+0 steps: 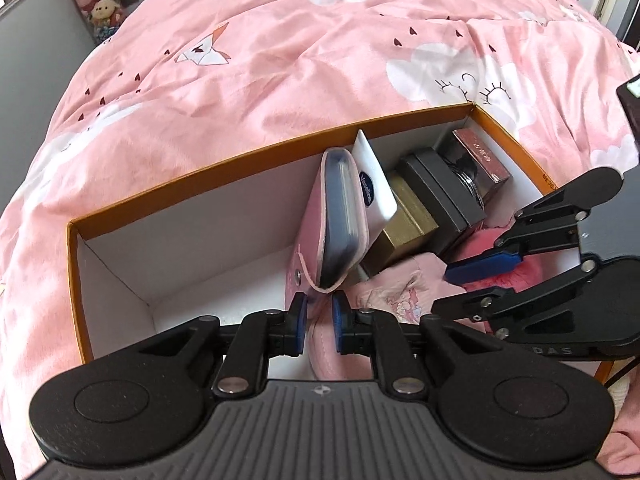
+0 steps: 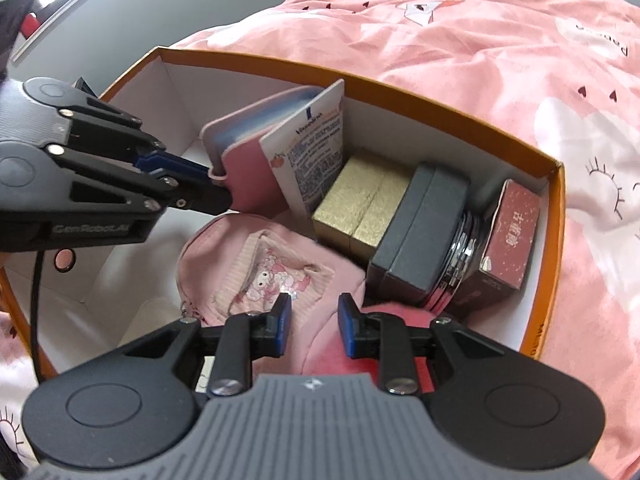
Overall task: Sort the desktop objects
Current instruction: 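Withdraw both open tools from the orange box, then move the left tool to the crocheted bunny while the right tool approaches the sailor plush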
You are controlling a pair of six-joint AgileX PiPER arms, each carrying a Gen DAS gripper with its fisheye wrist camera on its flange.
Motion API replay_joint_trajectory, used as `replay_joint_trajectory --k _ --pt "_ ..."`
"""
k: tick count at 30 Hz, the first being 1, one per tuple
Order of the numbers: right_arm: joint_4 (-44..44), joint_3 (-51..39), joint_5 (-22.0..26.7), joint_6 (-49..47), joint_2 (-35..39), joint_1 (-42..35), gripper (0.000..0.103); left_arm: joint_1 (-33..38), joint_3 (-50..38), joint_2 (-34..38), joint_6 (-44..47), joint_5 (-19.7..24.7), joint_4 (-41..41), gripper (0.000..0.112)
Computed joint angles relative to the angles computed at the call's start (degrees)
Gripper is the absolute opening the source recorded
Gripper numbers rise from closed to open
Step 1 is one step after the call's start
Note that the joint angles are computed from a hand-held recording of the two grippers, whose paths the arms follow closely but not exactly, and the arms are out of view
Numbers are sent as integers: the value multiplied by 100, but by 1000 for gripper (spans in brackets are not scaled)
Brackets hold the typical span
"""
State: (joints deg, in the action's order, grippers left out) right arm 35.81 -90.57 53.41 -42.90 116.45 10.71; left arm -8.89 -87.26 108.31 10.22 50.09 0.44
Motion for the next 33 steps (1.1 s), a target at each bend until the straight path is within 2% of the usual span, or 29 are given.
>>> replay_joint_trajectory --k 7,14,17,22,24,26,29,31,33 --pt "67 100 -235 -63 -90 32 30 -60 105 -147 -150 82 93 15" --pt "441 915 -720 -439 -844 -24 42 -360 516 -845 -411 95 458 19" --pt "788 1356 -955 -721 -1250 -67 48 -491 614 -1181 -520 214 577 21" --pt "1260 1989 -1187 -1114 -1937 -139 58 -780 646 -1603 -1017 656 1048 22" --pt "1371 2396 -1246 -1279 -2402 -270 61 -899 739 -1823 -1139 785 1211 22" --pt "1563 2779 -1322 -1464 -2834 -412 69 -1013 874 -2088 -1155 910 1284 22" --pt "2007 3290 -1256 -1891 -3426 -792 72 -1243 1125 -2479 -1272 1052 1348 23" --pt "2209 3597 -1272 -2059 -3763 -1029 77 -1408 1350 -2688 -1443 1014 1361 23" --pt "2343 3899 -1404 -2159 -4052 -1234 79 -1578 1666 -2910 -1714 788 1328 23"
